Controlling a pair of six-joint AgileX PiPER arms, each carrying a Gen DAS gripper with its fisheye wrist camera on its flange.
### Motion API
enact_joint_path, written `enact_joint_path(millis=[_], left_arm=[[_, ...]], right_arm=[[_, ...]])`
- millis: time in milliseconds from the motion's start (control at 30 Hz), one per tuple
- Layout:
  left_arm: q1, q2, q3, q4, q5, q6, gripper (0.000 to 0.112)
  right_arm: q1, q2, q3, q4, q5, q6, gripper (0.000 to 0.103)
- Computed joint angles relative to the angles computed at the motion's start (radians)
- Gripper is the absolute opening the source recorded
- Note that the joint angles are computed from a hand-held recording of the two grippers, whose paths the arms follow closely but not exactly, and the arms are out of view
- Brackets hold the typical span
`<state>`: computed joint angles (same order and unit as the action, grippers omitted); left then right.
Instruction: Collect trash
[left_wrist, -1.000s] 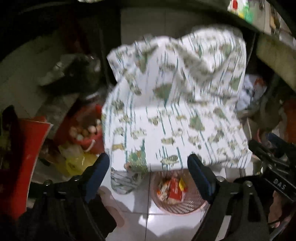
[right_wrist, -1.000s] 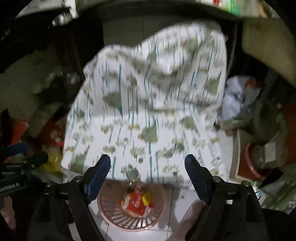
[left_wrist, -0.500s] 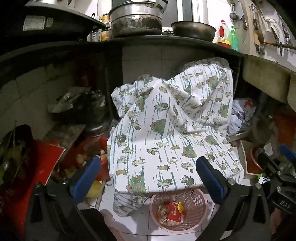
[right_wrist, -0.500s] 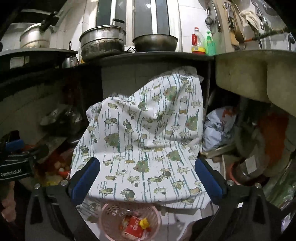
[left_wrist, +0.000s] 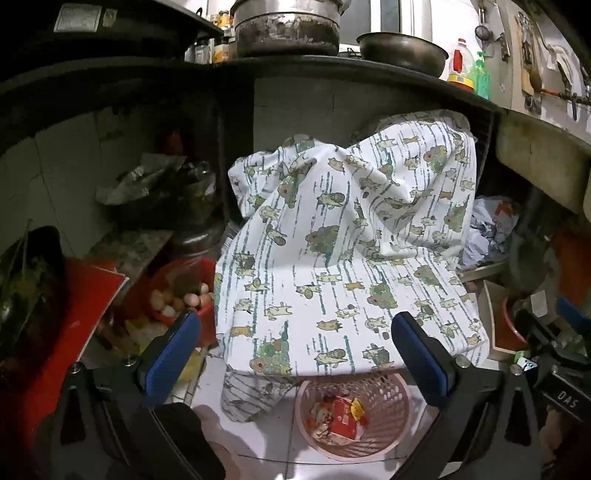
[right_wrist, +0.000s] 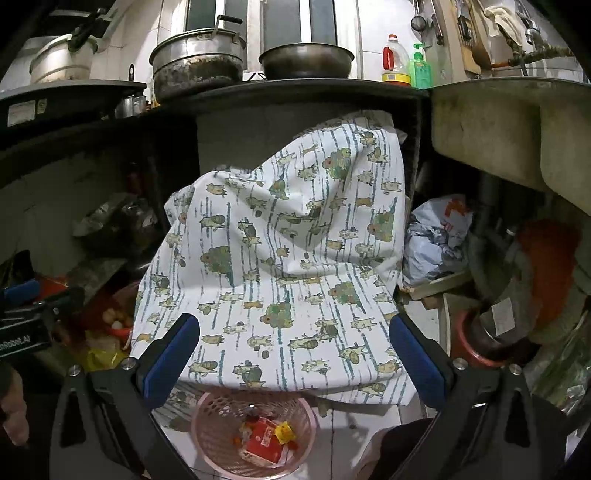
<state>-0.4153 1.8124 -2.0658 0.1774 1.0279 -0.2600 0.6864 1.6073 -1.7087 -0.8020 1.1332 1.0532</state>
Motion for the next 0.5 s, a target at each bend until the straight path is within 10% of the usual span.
enact_joint_path(millis=[500], left_arm=[[0.007,-0.012,0.014,0.026,-0.037,-0.017,0.102]], right_arm=[[-0.006,-0.009,0.019,-0.001,-0.001,0.008,0.103]])
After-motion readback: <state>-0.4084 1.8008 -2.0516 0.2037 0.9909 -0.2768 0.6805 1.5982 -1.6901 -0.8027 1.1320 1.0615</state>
